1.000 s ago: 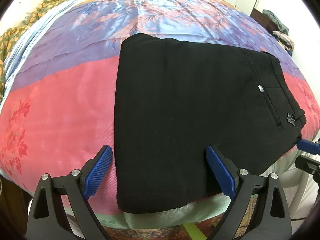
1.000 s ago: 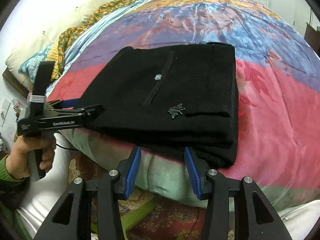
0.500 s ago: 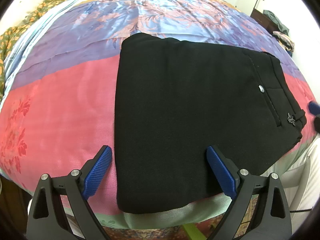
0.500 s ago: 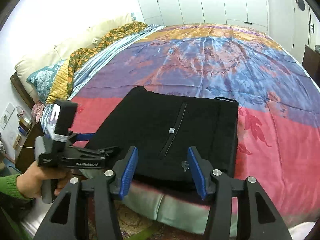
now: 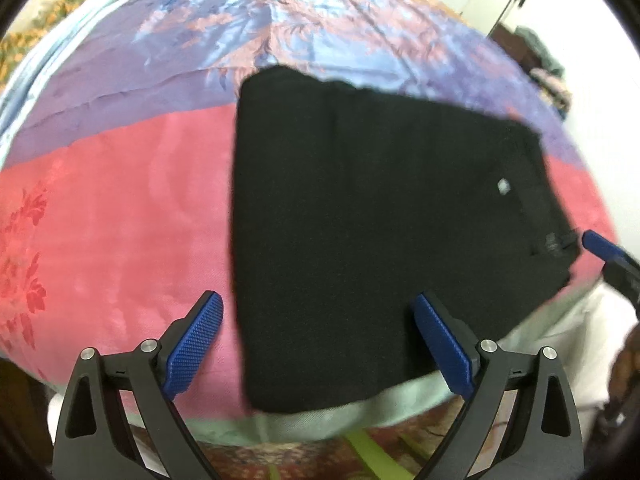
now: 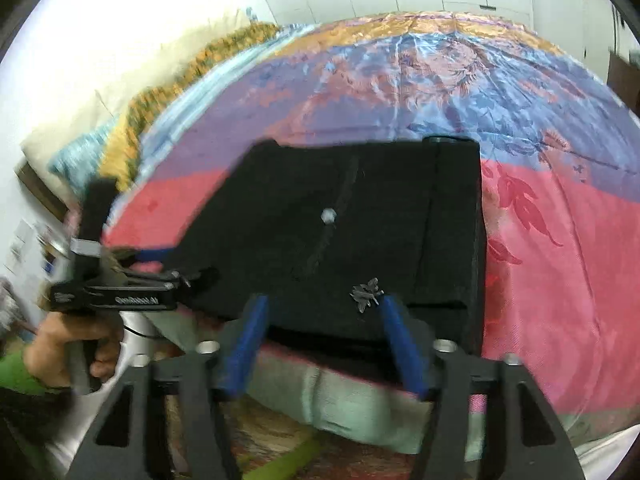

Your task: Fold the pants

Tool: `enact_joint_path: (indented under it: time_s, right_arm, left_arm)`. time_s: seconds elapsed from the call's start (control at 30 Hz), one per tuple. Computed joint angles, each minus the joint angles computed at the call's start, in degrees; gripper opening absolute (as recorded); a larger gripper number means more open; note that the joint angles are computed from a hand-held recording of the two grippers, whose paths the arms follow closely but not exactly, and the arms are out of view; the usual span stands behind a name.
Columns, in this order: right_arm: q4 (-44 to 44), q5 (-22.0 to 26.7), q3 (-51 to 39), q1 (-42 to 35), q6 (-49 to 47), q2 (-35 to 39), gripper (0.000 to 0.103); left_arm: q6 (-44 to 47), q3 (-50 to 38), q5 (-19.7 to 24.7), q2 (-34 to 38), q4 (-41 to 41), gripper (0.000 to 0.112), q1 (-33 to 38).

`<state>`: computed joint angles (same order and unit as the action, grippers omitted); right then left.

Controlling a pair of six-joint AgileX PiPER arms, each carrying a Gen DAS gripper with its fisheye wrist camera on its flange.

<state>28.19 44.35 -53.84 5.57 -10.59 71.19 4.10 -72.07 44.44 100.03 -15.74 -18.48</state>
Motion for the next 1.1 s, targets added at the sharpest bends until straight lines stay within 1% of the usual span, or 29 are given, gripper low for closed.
enact_joint_path:
  time_s: [0.07,0.1,0.13,0.2,0.23,0.27,0.3,0.37,0.4,0.5,0.57,0.6,0.63,0.67,0.7,0.73,0.77,0.8,0.83,0.9,0.97,1.07,1.1]
  right_arm:
    - [8.9,2.8,-0.4,-9.2,-7.3,-0.8,0.089]
    - [13.1,5.1,-0.8,-14.1,-10.6,-0.2,0.090]
    - [17.0,8.1,-1.5,-19.2,-13.4,1.3,0.090]
    - [23.0,14.8,-3.0,-28.0,-17.0,7.2,0.090]
    - [24.6,17.3,-3.5,-30.5,-18.1,10.5,0.090]
    - [25.3,18.6,-3.9,-31.6,-18.8,13.0,0.090]
    - [26.0,19.6,-3.9,-32.1,-19.8,15.2,0.090]
    - [27.5,21.6,-4.6,-31.7,-22.4,20.3,0.090]
    - [27.9,22.1,-4.7,-31.1,-23.2,22.0,0.090]
    - [28.1,21.3,-6.0,-28.3,-24.1,26.1,0.090]
    - [30.6,23.4,-7.9,-27.0,-25.9,30.0,0.090]
    - [31.0,24.5,-8.9,-26.5,-26.3,31.4,0.091]
    - [30.7,25.1,-10.0,-25.5,-26.2,32.7,0.091]
    - [29.9,25.1,-10.9,-24.4,-26.0,33.5,0.090]
    - [27.9,24.2,-12.2,-22.8,-24.9,33.9,0.080]
    - [25.7,23.0,-13.2,-21.3,-23.6,33.8,0.070]
    - [24.3,21.9,-13.5,-20.1,-23.3,32.9,0.058]
    - [23.8,21.0,-13.6,-19.3,-23.0,31.7,0.051]
    - [22.9,19.8,-13.6,-18.2,-22.1,29.7,0.048]
    - [22.4,18.8,-14.9,-16.9,-20.6,27.9,0.041]
    - [23.4,18.9,-18.1,-15.3,-19.3,27.0,0.039]
    - [23.6,19.1,-27.1,-12.4,-16.4,29.0,0.038]
    - [23.2,19.2,-31.4,-11.6,-15.3,30.6,0.038]
  left_arm:
    - [6.1,-0.5,1.6,-0.8,-6.5,0.097,5.4]
    - [8.3,-1.1,2.7,-0.4,-9.2,0.097,8.1]
    - [9.5,-2.3,4.1,0.6,-11.2,0.097,10.5]
    - [9.8,-5.8,7.9,4.2,-13.4,0.097,14.3]
    - [10.1,-8.0,10.3,6.5,-14.5,0.096,15.4]
    - [10.8,-10.5,13.1,9.1,-16.1,0.096,16.3]
    - [11.5,-12.0,15.0,11.0,-17.5,0.096,16.6]
    - [14.5,-13.4,17.0,13.8,-21.2,0.095,16.6]
    - [15.6,-13.6,17.0,14.7,-22.4,0.095,16.0]
    - [17.8,-14.4,16.8,16.2,-24.8,0.095,14.0]
    - [19.6,-15.4,17.9,18.0,-28.3,0.095,13.1]
    - [20.5,-15.6,19.0,18.6,-30.2,0.095,13.1]
    - [20.2,-15.5,18.7,18.8,-31.1,0.095,12.3]
    - [19.5,-15.0,16.8,18.2,-30.3,0.093,11.1]
    - [19.2,-15.0,16.1,17.6,-29.0,0.078,10.4]
    - [18.2,-14.4,14.5,16.1,-26.1,0.058,9.4]
    - [18.0,-13.2,12.8,14.1,-24.1,0.049,8.8]
    - [18.0,-13.2,13.5,13.3,-24.4,0.035,9.4]
    - [18.7,-13.0,14.1,12.7,-25.7,0.027,10.4]
    - [19.7,-14.5,16.3,11.8,-29.7,0.024,12.5]
    - [19.2,-17.7,17.2,11.5,-30.1,0.024,13.0]
    - [16.7,-26.8,18.6,12.8,-27.8,0.024,13.4]
    - [15.6,-31.6,19.4,14.2,-26.6,0.024,13.7]
